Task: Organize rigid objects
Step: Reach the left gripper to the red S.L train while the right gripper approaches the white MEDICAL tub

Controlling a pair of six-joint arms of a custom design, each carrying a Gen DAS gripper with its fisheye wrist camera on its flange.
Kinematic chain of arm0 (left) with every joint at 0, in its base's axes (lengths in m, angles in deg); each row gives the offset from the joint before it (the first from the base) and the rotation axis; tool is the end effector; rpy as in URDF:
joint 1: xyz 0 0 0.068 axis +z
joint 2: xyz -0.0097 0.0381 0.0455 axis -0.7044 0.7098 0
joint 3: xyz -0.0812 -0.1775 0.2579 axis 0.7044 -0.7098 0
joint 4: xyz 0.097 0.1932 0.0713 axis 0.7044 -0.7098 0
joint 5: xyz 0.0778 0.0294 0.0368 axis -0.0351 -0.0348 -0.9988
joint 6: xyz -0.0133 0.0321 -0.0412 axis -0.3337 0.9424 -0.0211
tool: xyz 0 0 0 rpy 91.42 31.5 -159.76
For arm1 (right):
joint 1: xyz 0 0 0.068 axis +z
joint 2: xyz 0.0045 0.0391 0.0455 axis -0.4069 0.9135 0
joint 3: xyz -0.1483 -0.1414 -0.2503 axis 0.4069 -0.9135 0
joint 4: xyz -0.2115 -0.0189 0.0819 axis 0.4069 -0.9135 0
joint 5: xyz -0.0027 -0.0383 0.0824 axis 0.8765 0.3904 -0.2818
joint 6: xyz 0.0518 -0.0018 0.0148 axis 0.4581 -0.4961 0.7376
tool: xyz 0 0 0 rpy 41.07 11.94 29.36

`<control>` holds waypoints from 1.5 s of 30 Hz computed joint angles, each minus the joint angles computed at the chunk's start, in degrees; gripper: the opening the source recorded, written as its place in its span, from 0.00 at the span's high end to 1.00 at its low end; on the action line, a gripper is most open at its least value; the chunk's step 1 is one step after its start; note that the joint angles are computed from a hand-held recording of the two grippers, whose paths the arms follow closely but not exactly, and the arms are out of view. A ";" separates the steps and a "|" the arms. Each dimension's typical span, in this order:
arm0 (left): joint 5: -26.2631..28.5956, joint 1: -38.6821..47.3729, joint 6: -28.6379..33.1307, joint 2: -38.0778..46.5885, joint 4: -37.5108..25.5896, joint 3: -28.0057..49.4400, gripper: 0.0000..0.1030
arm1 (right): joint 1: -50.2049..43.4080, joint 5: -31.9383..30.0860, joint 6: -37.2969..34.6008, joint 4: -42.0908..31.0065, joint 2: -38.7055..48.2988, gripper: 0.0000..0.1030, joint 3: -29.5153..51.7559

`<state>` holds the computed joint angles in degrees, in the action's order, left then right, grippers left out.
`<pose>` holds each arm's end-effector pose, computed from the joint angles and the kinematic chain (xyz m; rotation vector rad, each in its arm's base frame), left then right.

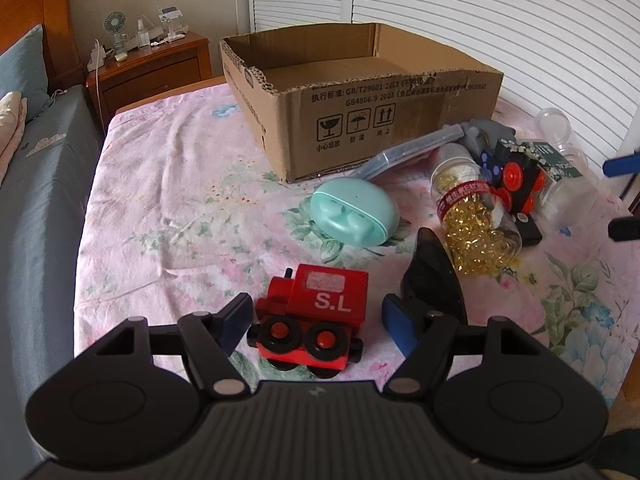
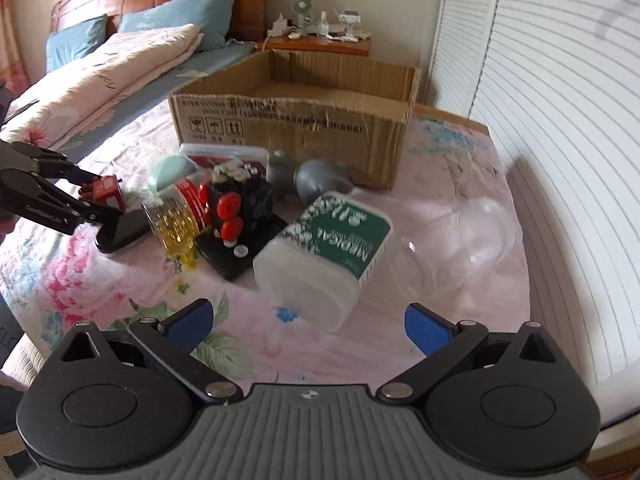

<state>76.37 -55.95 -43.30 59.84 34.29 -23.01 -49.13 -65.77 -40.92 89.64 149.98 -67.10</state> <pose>0.3080 -0.0682 0.1215 0.5924 2.3847 -0.2402 0.2197 -0.0858 0.1549 -0.3650 2.3561 0.0935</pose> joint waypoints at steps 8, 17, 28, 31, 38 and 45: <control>-1.07 -0.53 -1.70 0.27 1.03 -0.24 0.29 | 4.04 -3.36 -10.46 -20.17 10.08 0.00 22.94; -1.41 -0.69 -2.45 0.52 2.38 -0.74 0.29 | 4.54 -3.61 -14.80 -33.59 15.74 0.00 32.16; 0.71 0.24 1.21 -0.53 -1.10 -0.20 0.29 | 4.22 0.00 -13.58 -30.90 8.05 0.00 19.38; 1.55 0.68 2.52 -0.30 -2.94 1.16 0.29 | 6.31 3.07 -10.36 -25.41 7.84 0.00 16.06; 2.44 1.19 4.89 0.22 -5.69 3.41 0.27 | 9.97 7.57 -3.97 -18.65 9.99 0.00 14.12; 3.46 2.07 5.24 -0.14 -7.62 4.23 0.41 | 13.24 12.54 1.22 -15.67 8.41 0.03 12.39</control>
<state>79.83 -53.87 -38.06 59.70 26.67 -18.79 -35.89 -53.23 -39.69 73.97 158.40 -54.71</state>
